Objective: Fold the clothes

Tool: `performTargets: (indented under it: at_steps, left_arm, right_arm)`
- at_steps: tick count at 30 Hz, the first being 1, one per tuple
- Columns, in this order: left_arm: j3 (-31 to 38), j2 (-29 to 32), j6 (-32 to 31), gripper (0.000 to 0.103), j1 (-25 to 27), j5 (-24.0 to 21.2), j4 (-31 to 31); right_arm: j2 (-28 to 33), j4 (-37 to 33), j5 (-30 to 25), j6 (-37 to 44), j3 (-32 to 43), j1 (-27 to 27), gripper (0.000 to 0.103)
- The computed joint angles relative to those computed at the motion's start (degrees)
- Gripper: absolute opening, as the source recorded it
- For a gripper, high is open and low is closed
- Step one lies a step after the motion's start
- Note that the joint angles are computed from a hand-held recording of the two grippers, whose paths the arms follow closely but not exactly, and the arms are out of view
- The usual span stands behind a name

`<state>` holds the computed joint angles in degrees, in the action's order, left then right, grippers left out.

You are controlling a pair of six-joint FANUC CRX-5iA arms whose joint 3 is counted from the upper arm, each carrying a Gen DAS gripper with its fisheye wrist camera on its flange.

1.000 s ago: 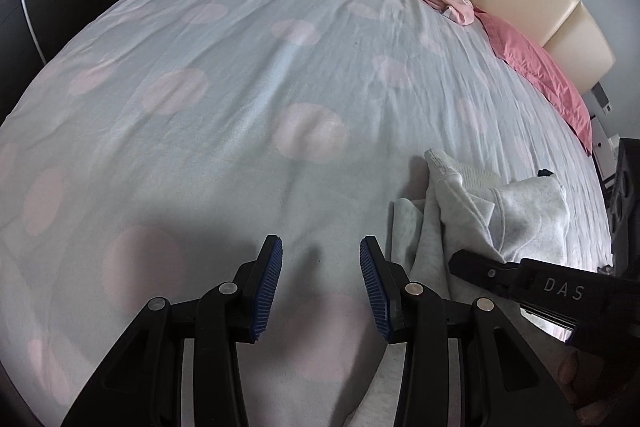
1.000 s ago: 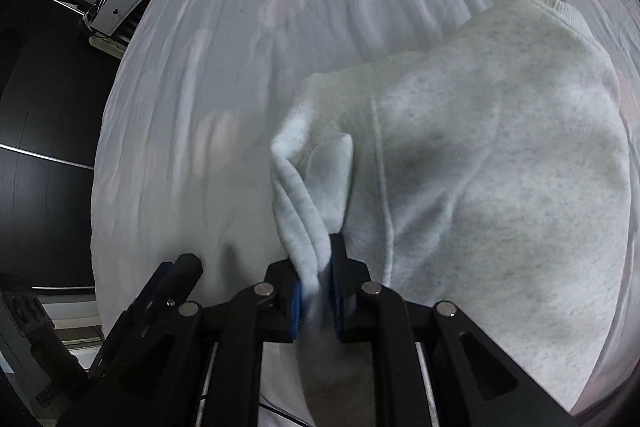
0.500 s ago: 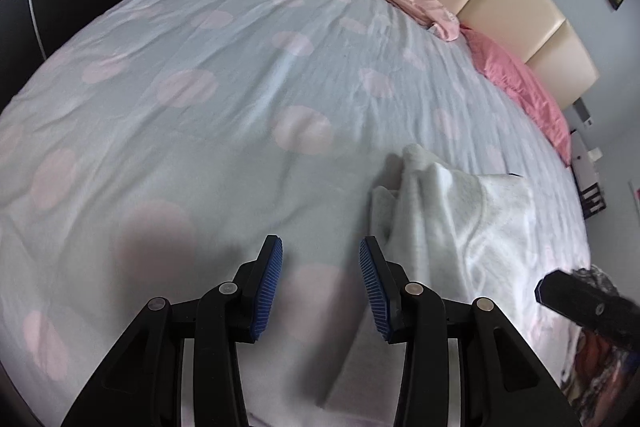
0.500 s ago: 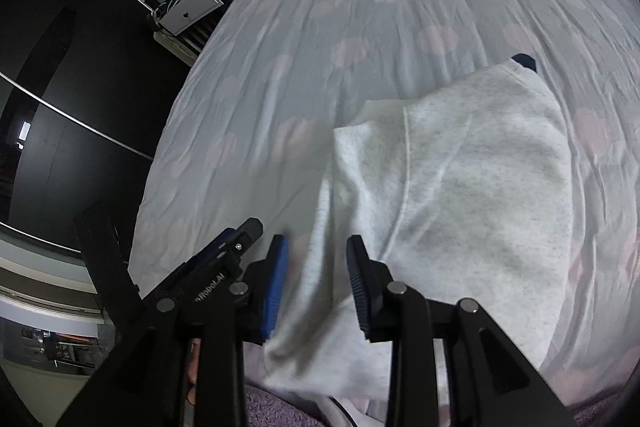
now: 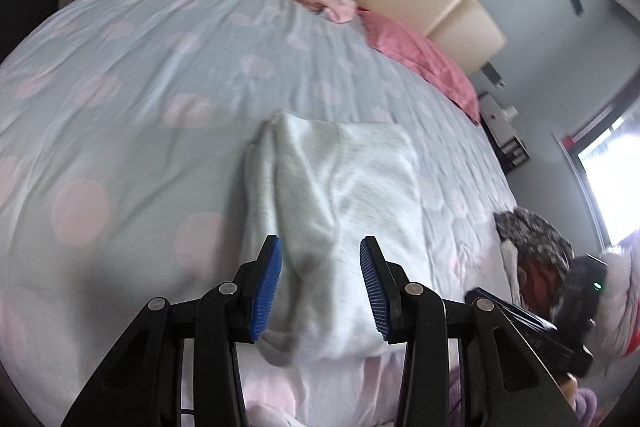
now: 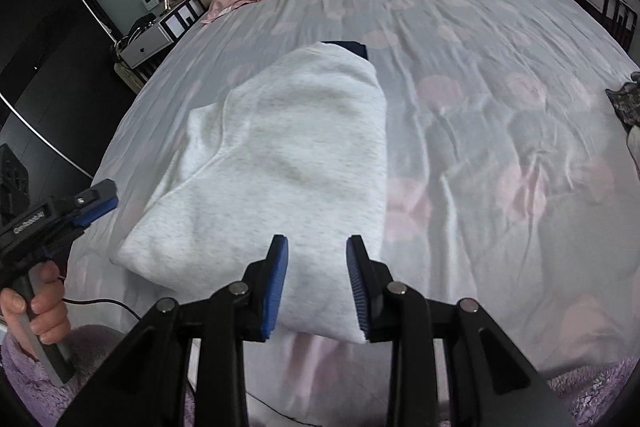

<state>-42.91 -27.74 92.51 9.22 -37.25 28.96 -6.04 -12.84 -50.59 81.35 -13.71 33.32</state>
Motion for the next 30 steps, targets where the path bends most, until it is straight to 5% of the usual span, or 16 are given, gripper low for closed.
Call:
performTargets:
  at_steps: [4, 10, 16, 22, 27, 30]
  left_arm:
    - [7.85, 5.56, 9.71, 0.042, -4.47, -6.47, -13.13]
    - [21.60, 19.88, 24.44, 0.042, -12.11, -21.86, -31.42]
    - [27.25, 26.81, 26.70, 0.042, -14.53, -27.16, -35.50]
    - [26.60, 26.46, 26.48, 0.042, -13.65, -26.74, -34.12]
    - [26.36, 25.91, 26.38, 0.043, -13.76, -26.85, -34.41]
    - [25.70, 25.17, 26.38, 0.043, -13.58, -26.34, -33.98]
  right_arm:
    - [0.32, -5.42, -0.58, 4.41, -1.27, -3.31, 0.030]
    - [3.73, -7.06, -1.08, 6.97, -3.03, -2.67, 0.029]
    - [4.29, -14.36, -3.30, 11.87, -2.26, -8.20, 0.030]
    - [0.22, -7.73, -3.07, 8.45, -7.69, -4.88, 0.045]
    - [-2.72, 3.00, 5.23, -2.78, -13.95, 3.07, 0.045]
    - [0.75, -0.38, 3.57, -1.86, -11.43, 2.09, 0.045]
